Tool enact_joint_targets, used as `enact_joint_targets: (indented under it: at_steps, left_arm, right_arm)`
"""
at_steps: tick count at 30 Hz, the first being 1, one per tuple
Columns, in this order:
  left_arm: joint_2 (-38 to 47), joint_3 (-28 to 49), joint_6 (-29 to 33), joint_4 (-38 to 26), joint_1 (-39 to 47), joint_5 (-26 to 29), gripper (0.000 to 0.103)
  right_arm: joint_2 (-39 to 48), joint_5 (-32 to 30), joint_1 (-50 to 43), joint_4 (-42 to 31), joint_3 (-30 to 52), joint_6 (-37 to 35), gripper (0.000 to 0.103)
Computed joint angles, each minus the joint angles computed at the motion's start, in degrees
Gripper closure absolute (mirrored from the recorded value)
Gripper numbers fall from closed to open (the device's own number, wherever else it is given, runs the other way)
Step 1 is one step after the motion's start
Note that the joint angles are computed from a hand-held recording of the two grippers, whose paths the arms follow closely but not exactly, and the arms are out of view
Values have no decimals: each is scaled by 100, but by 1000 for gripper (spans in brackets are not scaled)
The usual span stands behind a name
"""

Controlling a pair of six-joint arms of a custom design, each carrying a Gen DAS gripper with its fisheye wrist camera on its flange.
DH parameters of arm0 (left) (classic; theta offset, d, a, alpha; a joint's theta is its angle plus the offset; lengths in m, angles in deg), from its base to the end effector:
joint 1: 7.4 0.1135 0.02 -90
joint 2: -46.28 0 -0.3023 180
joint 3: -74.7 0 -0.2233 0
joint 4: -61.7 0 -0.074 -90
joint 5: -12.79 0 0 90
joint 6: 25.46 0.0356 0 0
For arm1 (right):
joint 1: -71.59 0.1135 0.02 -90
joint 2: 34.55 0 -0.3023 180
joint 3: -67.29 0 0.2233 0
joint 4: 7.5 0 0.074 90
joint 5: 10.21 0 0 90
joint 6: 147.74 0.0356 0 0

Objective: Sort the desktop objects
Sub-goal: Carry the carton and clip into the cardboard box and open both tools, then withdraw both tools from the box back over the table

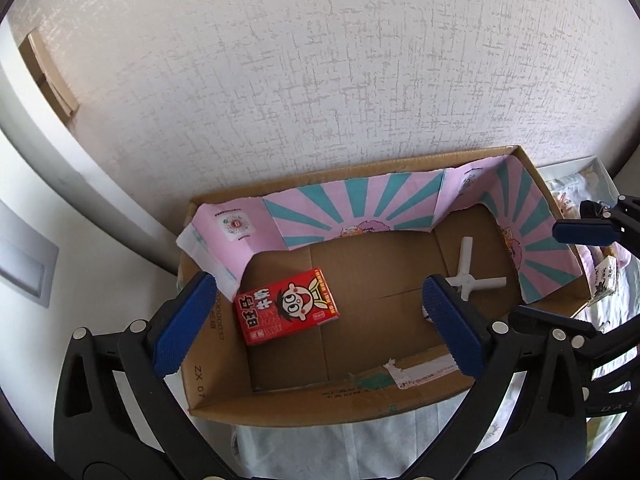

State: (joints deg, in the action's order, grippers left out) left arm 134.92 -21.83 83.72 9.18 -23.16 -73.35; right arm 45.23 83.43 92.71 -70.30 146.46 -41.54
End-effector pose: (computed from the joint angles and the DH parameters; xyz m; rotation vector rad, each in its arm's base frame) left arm 0.2821 -0.0821 0.3030 0.7971 2.4490 -0.0645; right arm 0.2235 0.0839 0.3107 -0.0949 2.6778 0.1219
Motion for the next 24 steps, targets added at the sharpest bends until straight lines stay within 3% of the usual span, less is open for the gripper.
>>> enact_joint_targets:
  at_steps: [10,24]
  left_arm:
    - [-553,-4,-29,-382,-21,106,1]
    - [-1507,259,-239,-1416,-34,365,1]
  right_arm:
    - [-638,91,-8,-434,92,97,30]
    - [-1842,296,-62,-1450,243,117,30]
